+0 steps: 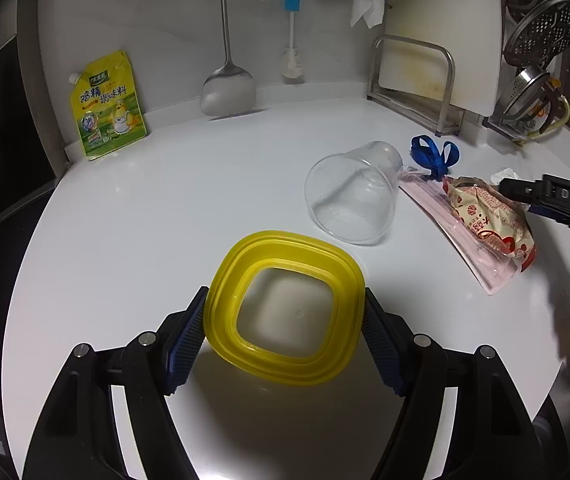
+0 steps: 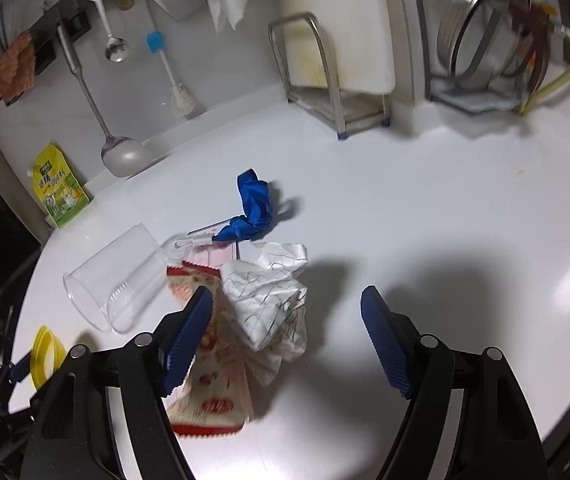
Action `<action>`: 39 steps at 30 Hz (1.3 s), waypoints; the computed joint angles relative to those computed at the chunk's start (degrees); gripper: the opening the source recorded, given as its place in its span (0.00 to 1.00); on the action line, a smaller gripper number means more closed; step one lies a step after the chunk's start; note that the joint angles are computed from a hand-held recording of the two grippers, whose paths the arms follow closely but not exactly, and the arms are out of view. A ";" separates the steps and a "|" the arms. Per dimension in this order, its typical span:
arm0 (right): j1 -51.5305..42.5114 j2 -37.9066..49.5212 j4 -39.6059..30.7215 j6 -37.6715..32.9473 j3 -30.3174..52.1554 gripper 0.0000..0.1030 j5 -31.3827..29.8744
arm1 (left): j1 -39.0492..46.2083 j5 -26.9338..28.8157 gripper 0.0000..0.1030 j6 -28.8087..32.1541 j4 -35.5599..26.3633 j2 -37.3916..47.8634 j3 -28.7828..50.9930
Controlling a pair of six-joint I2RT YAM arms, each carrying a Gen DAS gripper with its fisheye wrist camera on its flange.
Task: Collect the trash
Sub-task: 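Grasp the yellow lid rim with the left tool while the right tool grasps the crumpled white paper, then carry the yellow lid and white paper in both tools over the grey bin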
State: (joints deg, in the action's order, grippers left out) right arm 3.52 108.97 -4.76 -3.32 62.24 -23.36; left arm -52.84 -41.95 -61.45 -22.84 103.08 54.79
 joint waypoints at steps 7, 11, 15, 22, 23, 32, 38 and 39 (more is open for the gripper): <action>-0.58 1.42 0.19 -2.78 0.08 0.32 -4.83 | -0.81 -0.72 0.69 -0.61 -0.44 0.68 1.34; -1.78 -1.81 3.75 -1.93 -3.42 0.28 -7.26 | -1.65 -1.08 0.69 -0.86 -0.78 1.49 2.90; -2.83 -5.67 8.14 -0.83 -7.43 0.28 -6.70 | -3.40 -2.91 0.69 -1.83 -2.66 1.79 4.69; -6.31 -13.24 12.52 -1.09 -16.51 0.28 -6.20 | -7.18 -5.17 0.69 -5.86 -7.17 0.11 5.52; -6.80 -14.65 12.82 -1.28 -17.93 0.28 -6.49 | -7.82 -5.49 0.69 -6.76 -8.05 -0.36 5.42; -14.70 -31.95 10.79 -5.15 -34.03 0.28 -11.62 | -17.98 -10.44 0.69 -18.53 -19.70 -1.07 7.38; -24.24 -49.88 -1.80 -10.57 -43.93 0.28 -20.30 | -24.93 -11.86 0.69 -27.17 -28.05 0.72 10.59; -25.91 -52.58 -4.66 -11.72 -45.05 0.28 -21.58 | -26.38 -12.07 0.69 -28.95 -29.65 1.18 11.30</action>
